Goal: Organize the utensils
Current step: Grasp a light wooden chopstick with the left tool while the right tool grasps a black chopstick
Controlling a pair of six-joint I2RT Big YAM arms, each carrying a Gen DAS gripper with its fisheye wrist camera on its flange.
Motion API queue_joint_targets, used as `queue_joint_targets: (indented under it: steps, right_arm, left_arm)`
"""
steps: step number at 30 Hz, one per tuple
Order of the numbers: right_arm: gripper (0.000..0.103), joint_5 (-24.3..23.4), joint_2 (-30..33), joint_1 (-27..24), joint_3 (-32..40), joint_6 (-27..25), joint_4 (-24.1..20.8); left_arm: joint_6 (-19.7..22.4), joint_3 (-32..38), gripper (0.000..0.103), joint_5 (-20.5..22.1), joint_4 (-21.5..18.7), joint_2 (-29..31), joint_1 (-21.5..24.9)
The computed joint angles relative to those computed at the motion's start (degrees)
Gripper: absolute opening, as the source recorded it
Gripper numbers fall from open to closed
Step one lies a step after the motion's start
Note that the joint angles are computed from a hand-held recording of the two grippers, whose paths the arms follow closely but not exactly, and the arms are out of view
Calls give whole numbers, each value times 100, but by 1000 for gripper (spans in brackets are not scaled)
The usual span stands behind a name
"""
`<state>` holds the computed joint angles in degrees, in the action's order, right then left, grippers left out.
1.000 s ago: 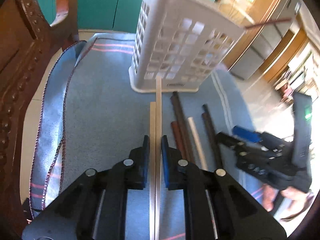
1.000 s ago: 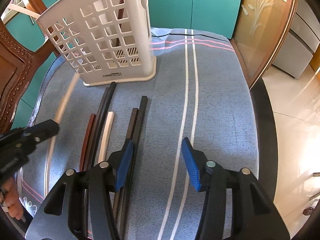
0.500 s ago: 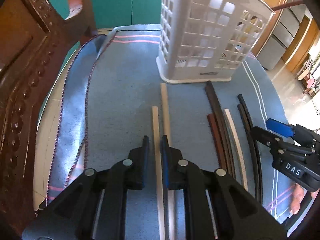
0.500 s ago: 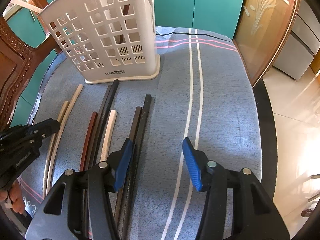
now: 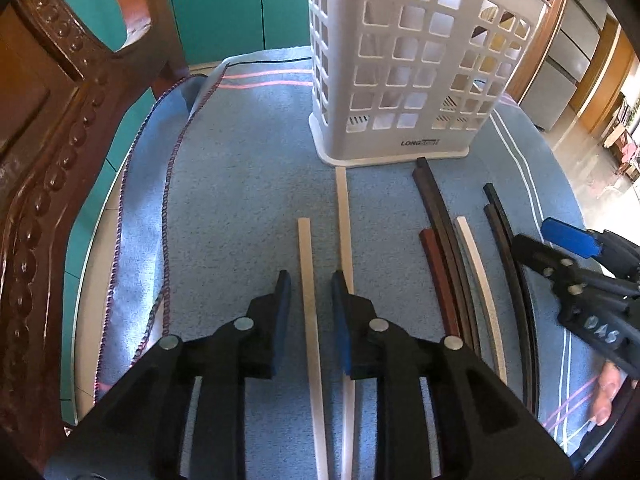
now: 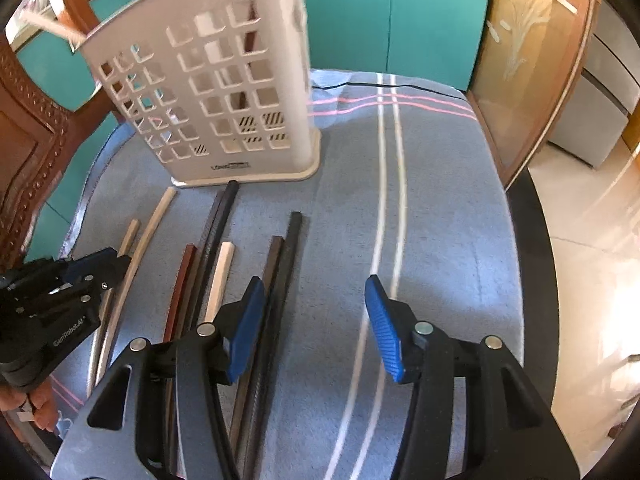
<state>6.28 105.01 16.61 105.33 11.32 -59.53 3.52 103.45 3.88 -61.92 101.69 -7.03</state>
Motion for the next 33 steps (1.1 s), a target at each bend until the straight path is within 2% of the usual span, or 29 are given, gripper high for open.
queue_joint_targets:
  steps: [4,7,9,14,18,19,20,23,24,27,29,30,31,33]
  right_arm:
    - [50,22,18,24,16,-45,46]
    - [44,-350,71,-85,136,149,-49]
    - [44,-422,80,-144,142,224,-32]
    - [44,258,183,-24,241,-113,-145]
    - [42,339,183,41,224,-204,-100]
    - [30,240,180,45,227,-231,-95]
    - [11,148,183,50,257,-278,-137]
    - [8,172,129,33,215,-245,-162]
    - [7,155,117,4,216,-199,-190]
    - [7,126,119,-79,278,-133,-310]
    - [11,144,116,-92,281,-153,-327]
    - [14,198,124,-74,281,-189,-342]
    - [22,258,139,-39,282,-215,-335]
    - [27,441,165,23,285,-302,-295]
  left_arm:
    - [24,-15,23,61,-9,-12,27]
    - [29,-40,23,98,-23,-34,29]
    - [50,-51,23,132,-6,-18,57]
    - [69,15,25,146,-29,33,63]
    - [79,-39,25,125,-17,-24,39]
    - [79,-55,25,120,-5,-31,31]
    - [64,-74,25,121,14,-33,22]
    - [13,-67,16,166,-14,-30,52]
    - [-37,-33,11,284,-61,-18,92]
    - [-99,53,10,753,-196,-3,203]
    - [-95,43,10,681,-155,-12,206]
    - [-100,61,15,597,-169,16,197]
    - [-106,95,21,562,-202,52,192]
    - [-92,118,22,424,-149,78,155]
